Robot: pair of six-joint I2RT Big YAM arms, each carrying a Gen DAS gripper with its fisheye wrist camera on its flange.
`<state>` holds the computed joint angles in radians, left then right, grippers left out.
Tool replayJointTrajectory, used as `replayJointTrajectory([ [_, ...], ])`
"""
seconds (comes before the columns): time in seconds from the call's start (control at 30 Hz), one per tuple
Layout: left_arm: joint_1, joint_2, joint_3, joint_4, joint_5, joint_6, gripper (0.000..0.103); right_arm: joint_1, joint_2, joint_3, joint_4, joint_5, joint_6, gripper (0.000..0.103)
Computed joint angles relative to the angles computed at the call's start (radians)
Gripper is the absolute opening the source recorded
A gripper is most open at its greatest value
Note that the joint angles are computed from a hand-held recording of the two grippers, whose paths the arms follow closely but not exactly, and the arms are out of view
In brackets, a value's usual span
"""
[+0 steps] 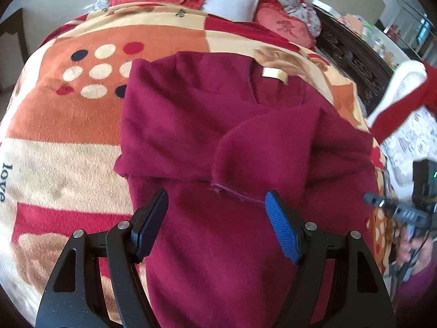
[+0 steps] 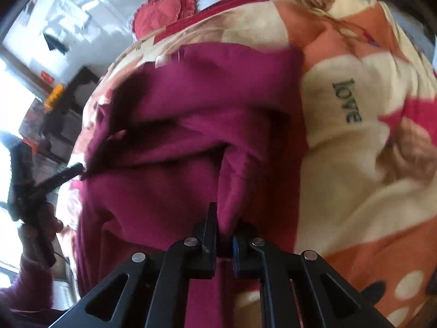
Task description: Fold small clothes
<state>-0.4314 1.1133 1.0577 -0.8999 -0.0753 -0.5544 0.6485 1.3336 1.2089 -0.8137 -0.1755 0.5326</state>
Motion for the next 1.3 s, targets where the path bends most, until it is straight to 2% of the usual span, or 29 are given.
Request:
replayJointTrajectory([
  [0.03, -0.002, -0.010, -0.006, 0.002, 0.007, 0.017, 0.074, -0.001, -0.027, -0.011, 0.024, -0.002, 0.010, 0.009],
  [0.1, -0.008, -0.024, -0.012, 0.005, 0.013, 0.072, 0.074, -0.002, -0.065, -0.017, 0.042, 0.038, 0.013, 0.023],
  [0.17, -0.019, -0.022, -0.010, 0.008, 0.006, 0.105, 0.074, 0.003, -0.095, -0.009, 0.059, 0.078, -0.022, 0.043],
  [0.2, -0.028, -0.012, -0.004, 0.013, 0.000, 0.123, 0.074, 0.006, -0.099, 0.000, 0.069, 0.099, -0.037, 0.046],
  [0.27, -0.043, 0.006, 0.005, 0.028, -0.008, 0.139, 0.074, 0.009, -0.075, 0.044, 0.056, 0.116, -0.038, 0.048],
  [0.33, -0.066, 0.036, 0.019, 0.035, -0.021, 0.168, 0.074, 0.004, -0.053, 0.058, 0.071, 0.097, -0.005, 0.048],
  [0.5, -0.127, 0.109, 0.077, -0.031, -0.104, 0.306, 0.074, 0.003, -0.045, 0.032, 0.127, 0.028, 0.069, 0.048],
  [0.57, -0.118, 0.139, 0.100, -0.046, -0.114, 0.308, 0.074, -0.005, -0.063, 0.007, 0.130, 0.014, 0.070, 0.048],
  [0.63, -0.088, 0.166, 0.123, -0.053, -0.065, 0.296, 0.070, -0.006, -0.061, 0.004, 0.127, 0.011, 0.073, 0.048],
  [0.7, -0.044, 0.190, 0.151, -0.058, 0.016, 0.287, 0.035, -0.008, -0.066, 0.000, 0.135, 0.014, 0.082, 0.048],
  [0.77, 0.009, 0.202, 0.184, -0.054, 0.099, 0.244, 0.028, -0.010, -0.072, -0.002, 0.144, 0.022, 0.079, 0.048],
  [0.83, 0.090, 0.207, 0.214, 0.009, 0.186, 0.154, 0.028, -0.015, -0.069, 0.008, 0.144, 0.041, 0.066, 0.048],
  [0.9, 0.149, 0.217, 0.236, 0.056, 0.206, 0.061, 0.028, -0.019, -0.053, 0.029, 0.133, 0.073, 0.053, 0.049],
  [0.93, 0.169, 0.221, 0.245, 0.067, 0.191, 0.022, 0.028, -0.022, -0.037, 0.045, 0.128, 0.100, 0.042, 0.053],
  [0.97, 0.189, 0.226, 0.252, 0.075, 0.172, -0.019, 0.028, -0.024, -0.023, 0.060, 0.114, 0.128, 0.039, 0.058],
  [1.03, 0.225, 0.224, 0.254, 0.060, 0.168, -0.083, 0.029, -0.021, -0.003, 0.085, 0.085, 0.178, 0.040, 0.058],
  [1.07, 0.239, 0.215, 0.248, 0.054, 0.191, -0.087, 0.032, -0.018, -0.004, 0.087, 0.088, 0.171, 0.027, 0.058],
  [1.13, 0.250, 0.183, 0.214, 0.069, 0.204, -0.059, 0.052, 0.000, -0.002, 0.095, 0.082, 0.159, -0.044, 0.058],
  [1.17, 0.247, 0.160, 0.189, 0.079, 0.181, -0.050, 0.068, 0.016, 0.004, 0.102, 0.069, 0.171, -0.088, 0.058],
  [1.2, 0.243, 0.146, 0.171, 0.089, 0.170, -0.048, 0.074, 0.039, 0.014, 0.114, 0.050, 0.202, -0.140, 0.058],
  [1.23, 0.241, 0.145, 0.168, 0.094, 0.172, -0.044, 0.074, 0.070, 0.035, 0.134, 0.022, 0.261, -0.217, 0.058],
  [1.3, 0.231, 0.154, 0.168, 0.071, 0.174, -0.016, 0.074, 0.105, 0.078, 0.166, -0.013, 0.346, -0.320, 0.047],
])
